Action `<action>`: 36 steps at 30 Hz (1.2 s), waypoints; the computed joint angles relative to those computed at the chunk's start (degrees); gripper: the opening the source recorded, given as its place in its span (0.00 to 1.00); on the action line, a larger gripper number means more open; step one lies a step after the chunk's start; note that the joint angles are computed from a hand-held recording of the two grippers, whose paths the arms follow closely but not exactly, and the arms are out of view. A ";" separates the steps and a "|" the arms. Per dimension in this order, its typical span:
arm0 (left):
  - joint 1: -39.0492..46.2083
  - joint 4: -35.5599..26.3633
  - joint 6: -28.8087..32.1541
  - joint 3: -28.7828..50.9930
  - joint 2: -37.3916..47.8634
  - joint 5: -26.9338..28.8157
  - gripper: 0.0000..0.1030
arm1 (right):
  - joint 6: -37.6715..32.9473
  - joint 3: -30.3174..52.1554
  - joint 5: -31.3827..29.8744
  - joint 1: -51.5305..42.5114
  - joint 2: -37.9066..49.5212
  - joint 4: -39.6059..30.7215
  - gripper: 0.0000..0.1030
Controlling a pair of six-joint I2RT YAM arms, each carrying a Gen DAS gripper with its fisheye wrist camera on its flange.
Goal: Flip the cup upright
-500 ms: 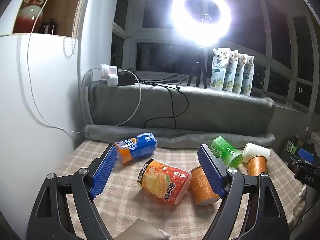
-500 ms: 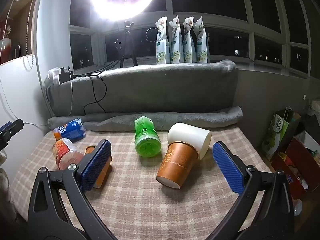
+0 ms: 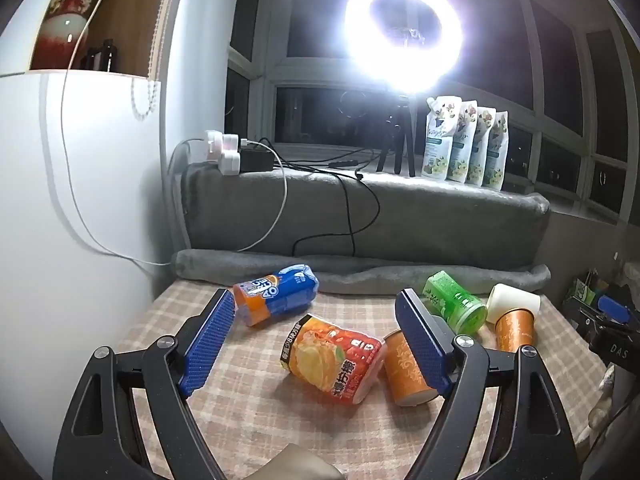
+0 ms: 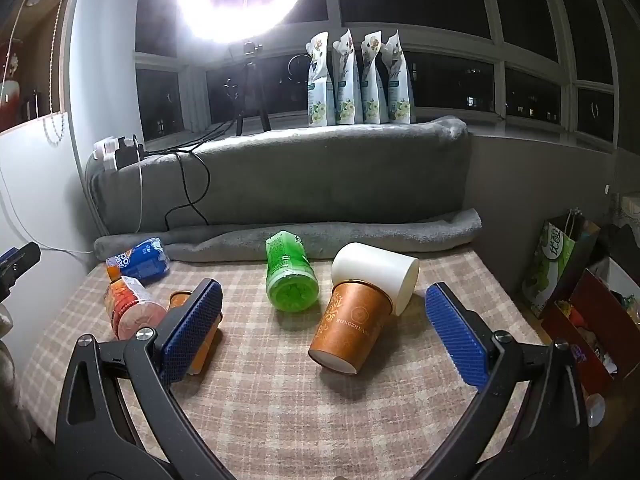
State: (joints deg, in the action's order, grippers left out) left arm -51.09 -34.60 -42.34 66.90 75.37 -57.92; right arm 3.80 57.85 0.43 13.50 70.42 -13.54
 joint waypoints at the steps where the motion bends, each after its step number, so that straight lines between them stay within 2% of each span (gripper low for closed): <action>1: -0.01 0.12 0.06 -0.04 -0.09 0.01 0.80 | 0.05 0.05 0.75 0.60 0.98 0.69 1.00; 36: -0.05 0.19 0.71 -0.08 -0.31 -0.65 0.80 | 0.14 -0.36 1.02 0.57 0.53 1.01 1.00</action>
